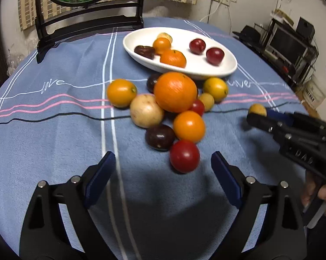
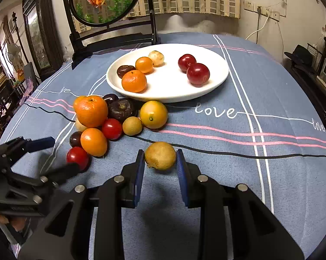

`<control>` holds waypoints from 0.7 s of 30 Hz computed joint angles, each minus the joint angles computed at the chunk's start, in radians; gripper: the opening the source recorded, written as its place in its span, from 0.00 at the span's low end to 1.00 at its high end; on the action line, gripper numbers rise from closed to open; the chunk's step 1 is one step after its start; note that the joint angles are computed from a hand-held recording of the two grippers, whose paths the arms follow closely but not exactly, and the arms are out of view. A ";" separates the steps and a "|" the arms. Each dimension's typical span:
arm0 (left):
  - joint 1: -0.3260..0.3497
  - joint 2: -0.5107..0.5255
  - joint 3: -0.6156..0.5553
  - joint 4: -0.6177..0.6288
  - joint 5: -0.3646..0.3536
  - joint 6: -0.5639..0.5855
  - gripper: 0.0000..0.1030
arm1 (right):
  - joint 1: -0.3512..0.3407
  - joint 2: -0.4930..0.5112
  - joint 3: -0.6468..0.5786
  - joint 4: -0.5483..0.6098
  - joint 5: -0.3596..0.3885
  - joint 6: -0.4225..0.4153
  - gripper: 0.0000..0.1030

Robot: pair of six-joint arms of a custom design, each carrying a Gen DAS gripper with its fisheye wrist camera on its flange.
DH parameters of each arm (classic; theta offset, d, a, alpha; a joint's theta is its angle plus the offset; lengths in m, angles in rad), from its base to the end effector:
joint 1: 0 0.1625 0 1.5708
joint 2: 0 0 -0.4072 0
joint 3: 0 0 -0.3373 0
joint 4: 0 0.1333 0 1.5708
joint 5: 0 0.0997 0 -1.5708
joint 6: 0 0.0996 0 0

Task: Organize fruits
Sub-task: 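Grasp a small yellow-brown fruit with the right tool while the left tool grasps a red tomato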

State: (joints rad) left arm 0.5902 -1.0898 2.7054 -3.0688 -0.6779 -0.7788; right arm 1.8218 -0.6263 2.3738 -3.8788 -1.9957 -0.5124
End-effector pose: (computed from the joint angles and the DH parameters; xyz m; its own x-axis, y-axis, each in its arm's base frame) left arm -0.1028 -0.3227 0.1128 -0.7740 0.0189 -0.6330 0.3954 0.7951 -0.4598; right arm 0.1895 -0.3678 0.0453 -0.7135 -0.4144 0.5649 -0.6427 0.7082 -0.2922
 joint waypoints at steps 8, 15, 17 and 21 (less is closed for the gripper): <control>-0.025 0.090 -0.028 0.028 0.014 0.032 0.42 | 0.011 0.002 0.008 -0.015 0.016 -0.015 0.28; -0.022 0.082 -0.025 0.003 -0.004 0.036 0.29 | 0.008 0.004 0.006 -0.007 0.020 -0.015 0.28; -0.017 0.056 -0.020 -0.005 -0.035 0.034 0.29 | 0.006 0.003 0.008 -0.010 0.024 -0.014 0.28; -0.063 0.014 -0.006 0.037 -0.018 -0.001 0.29 | 0.002 0.007 0.009 -0.022 0.026 -0.011 0.28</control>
